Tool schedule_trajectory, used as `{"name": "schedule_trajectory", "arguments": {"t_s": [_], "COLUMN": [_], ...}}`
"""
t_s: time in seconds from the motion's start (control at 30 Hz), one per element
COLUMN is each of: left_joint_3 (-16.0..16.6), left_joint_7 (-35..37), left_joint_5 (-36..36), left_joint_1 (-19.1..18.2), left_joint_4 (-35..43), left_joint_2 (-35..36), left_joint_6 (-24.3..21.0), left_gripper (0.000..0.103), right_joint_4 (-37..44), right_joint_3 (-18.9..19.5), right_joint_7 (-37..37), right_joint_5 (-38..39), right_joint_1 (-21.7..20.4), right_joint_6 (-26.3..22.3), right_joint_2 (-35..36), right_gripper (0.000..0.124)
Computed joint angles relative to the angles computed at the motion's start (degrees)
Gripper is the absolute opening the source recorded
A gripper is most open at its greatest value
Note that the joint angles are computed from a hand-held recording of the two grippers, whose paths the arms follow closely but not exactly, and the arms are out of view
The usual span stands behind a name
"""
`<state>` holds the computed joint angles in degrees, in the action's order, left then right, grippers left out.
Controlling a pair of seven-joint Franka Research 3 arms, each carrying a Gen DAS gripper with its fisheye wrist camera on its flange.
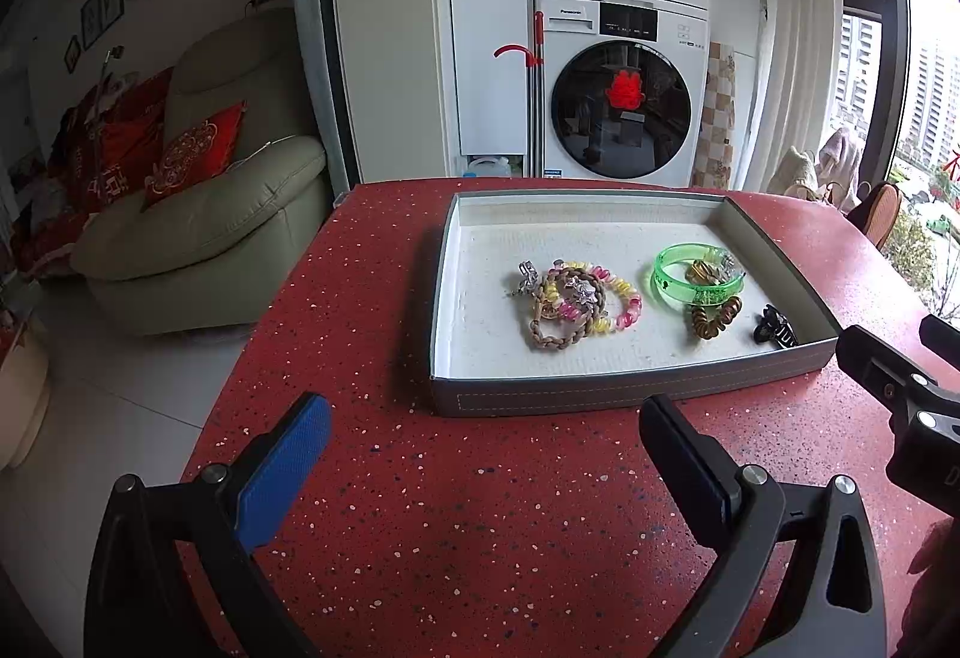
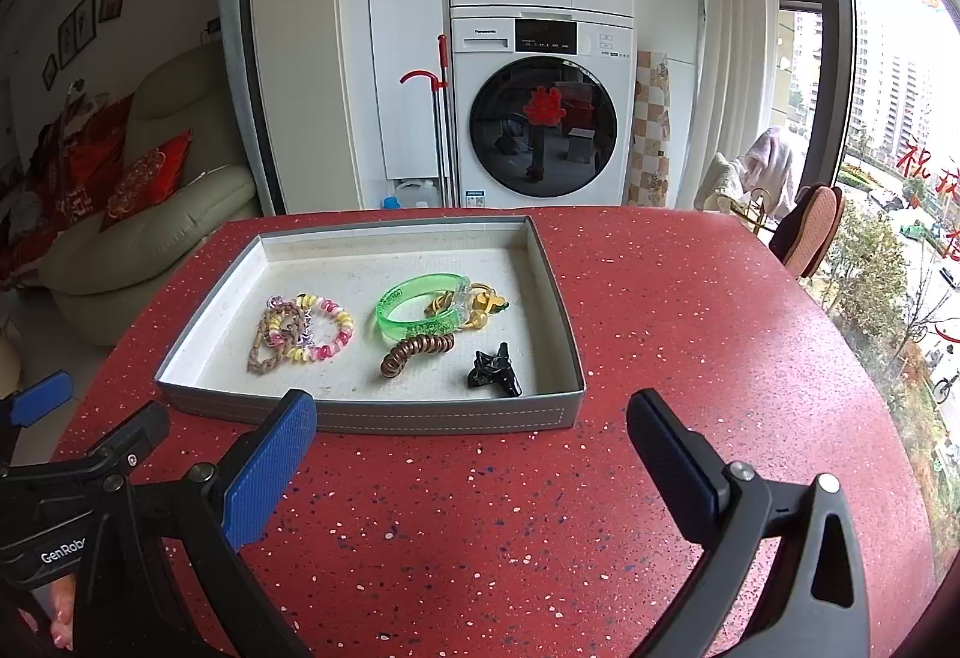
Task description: Organize jewelry
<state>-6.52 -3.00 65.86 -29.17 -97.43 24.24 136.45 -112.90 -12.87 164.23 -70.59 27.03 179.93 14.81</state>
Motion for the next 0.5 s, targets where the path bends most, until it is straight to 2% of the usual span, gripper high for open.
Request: {"name": "schedule_trajectory", "arguments": {"t_s": [0.5], "left_joint_3": [-0.02], "left_joint_7": [-0.01], "left_joint_5": [0.07], "left_joint_1": [0.01], "left_joint_4": [-0.1], "left_joint_2": [-0.13], "left_joint_6": [0.08], "left_gripper": [0.103], "right_joint_4": [0.01], "right_joint_3": [0.1], "right_joint_7": [0.04], "right_joint_5": [-0.03], "right_joint_1": [0.08], "right_joint_6": [-0.21], "right_joint_2": [-0.07], "right_gripper": [0.103]}}
